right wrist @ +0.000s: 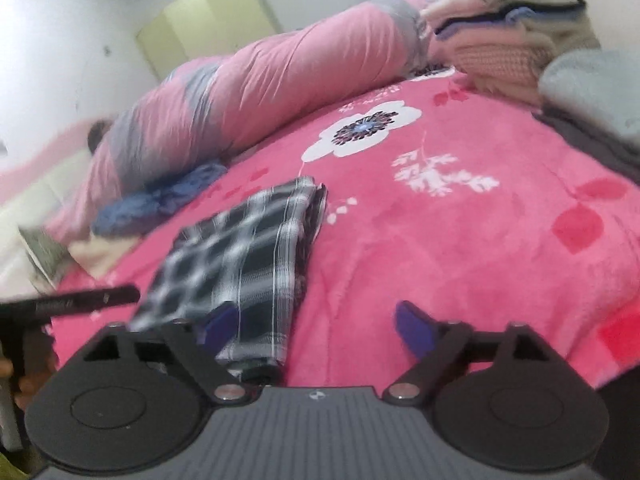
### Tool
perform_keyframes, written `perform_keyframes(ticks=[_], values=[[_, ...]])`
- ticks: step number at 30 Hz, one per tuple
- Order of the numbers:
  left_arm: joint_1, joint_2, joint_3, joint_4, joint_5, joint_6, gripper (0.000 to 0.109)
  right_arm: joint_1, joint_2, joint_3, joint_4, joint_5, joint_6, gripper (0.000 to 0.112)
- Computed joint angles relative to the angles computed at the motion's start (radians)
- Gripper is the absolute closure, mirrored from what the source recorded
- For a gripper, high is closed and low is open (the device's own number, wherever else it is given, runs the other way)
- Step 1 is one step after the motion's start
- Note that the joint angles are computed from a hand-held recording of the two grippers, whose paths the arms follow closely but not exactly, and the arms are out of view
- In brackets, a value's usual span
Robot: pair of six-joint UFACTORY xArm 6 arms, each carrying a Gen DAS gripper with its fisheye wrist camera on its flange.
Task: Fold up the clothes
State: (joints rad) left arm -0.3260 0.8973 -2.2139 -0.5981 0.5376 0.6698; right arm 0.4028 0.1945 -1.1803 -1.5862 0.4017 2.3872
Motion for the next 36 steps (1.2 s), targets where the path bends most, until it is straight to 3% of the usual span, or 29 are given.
perform_keyframes(ticks=[6, 9, 12, 15, 18, 22, 27, 29, 32, 36], values=[[0.034, 0.041, -0.072, 0.034, 0.12, -0.193, 0.006, -0.014, 0.016, -0.033, 0.048, -0.025, -0.044, 0.009], [0.042, 0.033, -0.047, 0.02, 0.106, -0.207, 0.006, -0.01, 0.019, -0.05, 0.017, -0.03, -0.02, 0.009], [0.047, 0.027, -0.029, 0.023, 0.084, -0.205, 0.006, 0.032, 0.008, -0.051, -0.017, 0.071, 0.003, 0.009], [0.055, 0.016, -0.01, 0.022, 0.087, -0.192, 0.006, 0.083, 0.018, -0.073, 0.042, 0.204, -0.14, 0.009], [0.065, 0.007, 0.004, 0.017, 0.093, -0.177, 0.006, 0.129, 0.069, -0.151, 0.2, 0.322, -0.423, 0.009], [0.069, -0.021, 0.06, 0.01, 0.052, -0.139, 0.006, 0.168, 0.157, -0.271, 0.313, 0.423, -0.673, 0.009], [0.083, -0.029, 0.076, -0.009, 0.065, -0.06, 0.006, 0.188, 0.202, -0.345, 0.294, 0.447, -0.718, 0.009], [0.096, -0.029, 0.077, -0.043, 0.075, -0.043, 0.006, 0.17, 0.186, -0.328, 0.271, 0.351, -0.663, 0.009], [0.115, -0.028, 0.078, -0.094, 0.055, -0.052, 0.006, 0.095, 0.182, -0.31, 0.253, 0.038, -0.496, 0.009], [0.145, -0.005, 0.035, -0.148, 0.073, -0.102, 0.006, 0.01, 0.315, -0.411, 0.312, -0.358, -0.313, 0.009]])
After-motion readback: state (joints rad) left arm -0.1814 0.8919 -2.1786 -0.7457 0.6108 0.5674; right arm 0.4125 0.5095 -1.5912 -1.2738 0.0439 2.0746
